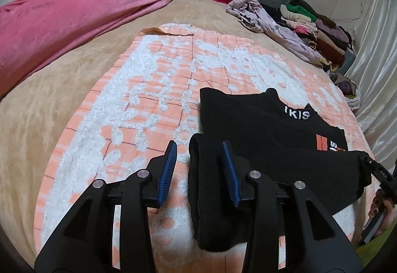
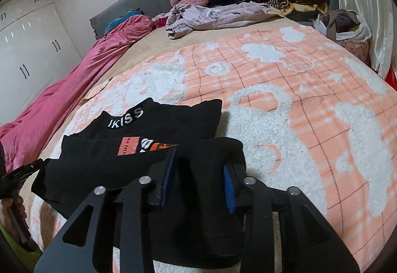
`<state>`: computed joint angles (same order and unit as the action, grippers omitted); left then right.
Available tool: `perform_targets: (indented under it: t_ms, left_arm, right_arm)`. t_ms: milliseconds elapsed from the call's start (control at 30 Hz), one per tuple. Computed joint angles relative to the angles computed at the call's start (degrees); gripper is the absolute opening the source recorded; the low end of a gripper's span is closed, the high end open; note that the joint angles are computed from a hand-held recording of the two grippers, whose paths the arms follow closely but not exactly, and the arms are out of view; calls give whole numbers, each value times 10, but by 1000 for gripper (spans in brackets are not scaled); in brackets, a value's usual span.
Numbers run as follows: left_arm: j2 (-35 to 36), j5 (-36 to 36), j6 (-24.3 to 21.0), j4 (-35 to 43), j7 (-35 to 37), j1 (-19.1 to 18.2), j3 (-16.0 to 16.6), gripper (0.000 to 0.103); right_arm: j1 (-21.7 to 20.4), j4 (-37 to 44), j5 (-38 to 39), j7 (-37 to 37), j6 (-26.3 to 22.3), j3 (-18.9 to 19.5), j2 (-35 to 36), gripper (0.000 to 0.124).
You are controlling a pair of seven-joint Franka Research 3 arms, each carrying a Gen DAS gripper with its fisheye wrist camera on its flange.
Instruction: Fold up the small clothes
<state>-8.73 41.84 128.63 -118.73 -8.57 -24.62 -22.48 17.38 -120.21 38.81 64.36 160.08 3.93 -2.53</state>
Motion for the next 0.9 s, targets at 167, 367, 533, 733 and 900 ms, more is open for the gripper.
perform_targets:
  t_ms: [167,367,533,733,900]
  left_arm:
    - [-14,7,-13,-5,-13,-3,-7,35]
    - [-31,20,-43,-9,-33,-8,-21,36]
    - [-42,35,-54,-13,-50,-15,-34,39]
    - [-42,45,-41,-17,-66,-27,-45,40]
    - [-41,26,2,-44,-84,-39,-43,40]
  right_arm:
    - [2,-4,-5,-1,2,0,-8,39]
    - [-4,-28,-53,47,39,-2,-29,59]
    - [6,-68,-43,16,61,-12,-68,60]
    - [45,-136,16,-51,61,-34,-132,60]
    - [64,-178,47,-74,42,-47,-171,60]
